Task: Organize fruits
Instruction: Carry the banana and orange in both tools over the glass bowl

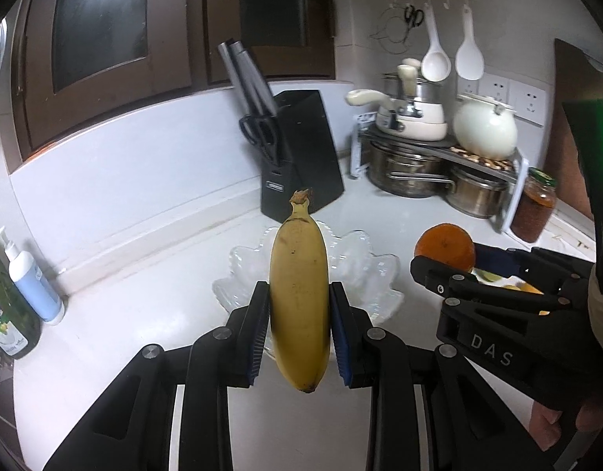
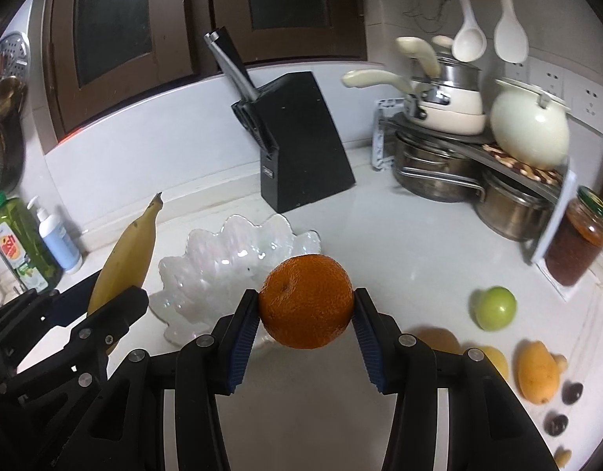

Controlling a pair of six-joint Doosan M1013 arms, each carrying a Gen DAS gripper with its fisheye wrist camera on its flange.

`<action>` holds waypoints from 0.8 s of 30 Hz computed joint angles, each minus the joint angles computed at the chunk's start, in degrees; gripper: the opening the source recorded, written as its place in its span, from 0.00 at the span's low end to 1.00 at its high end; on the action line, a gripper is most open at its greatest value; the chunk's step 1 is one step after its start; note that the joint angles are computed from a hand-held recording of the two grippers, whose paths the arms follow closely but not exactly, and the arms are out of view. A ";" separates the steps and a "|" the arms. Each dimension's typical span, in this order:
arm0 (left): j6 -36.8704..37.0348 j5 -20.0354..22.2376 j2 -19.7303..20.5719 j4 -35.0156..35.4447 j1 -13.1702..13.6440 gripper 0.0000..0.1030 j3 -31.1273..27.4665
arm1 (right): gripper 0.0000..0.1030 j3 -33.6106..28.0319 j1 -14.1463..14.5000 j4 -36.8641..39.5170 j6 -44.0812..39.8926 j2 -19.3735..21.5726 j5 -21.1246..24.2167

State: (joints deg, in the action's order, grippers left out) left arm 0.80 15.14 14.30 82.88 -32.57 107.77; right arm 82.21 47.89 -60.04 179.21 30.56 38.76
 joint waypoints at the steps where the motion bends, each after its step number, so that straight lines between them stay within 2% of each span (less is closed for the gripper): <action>1: 0.42 0.04 0.28 -0.28 0.28 0.29 -0.28 | 0.48 -0.74 -0.14 0.41 -0.95 0.44 0.08; 5: 4.15 -0.28 1.45 -3.36 1.39 0.29 -1.64 | 0.48 -3.39 -0.74 1.71 -4.31 2.03 0.53; 13: 18.58 -1.47 4.19 -16.96 3.27 0.29 -4.72 | 0.48 -7.57 -2.50 8.43 -13.32 4.51 0.10; 18: 35.47 -1.51 6.28 -33.50 4.42 0.29 -6.75 | 0.48 -10.43 -3.65 15.22 -20.29 6.48 0.84; 24: 51.09 -0.67 8.42 -48.13 5.28 0.29 -8.54 | 0.48 -13.32 -4.64 22.55 -28.49 8.63 3.18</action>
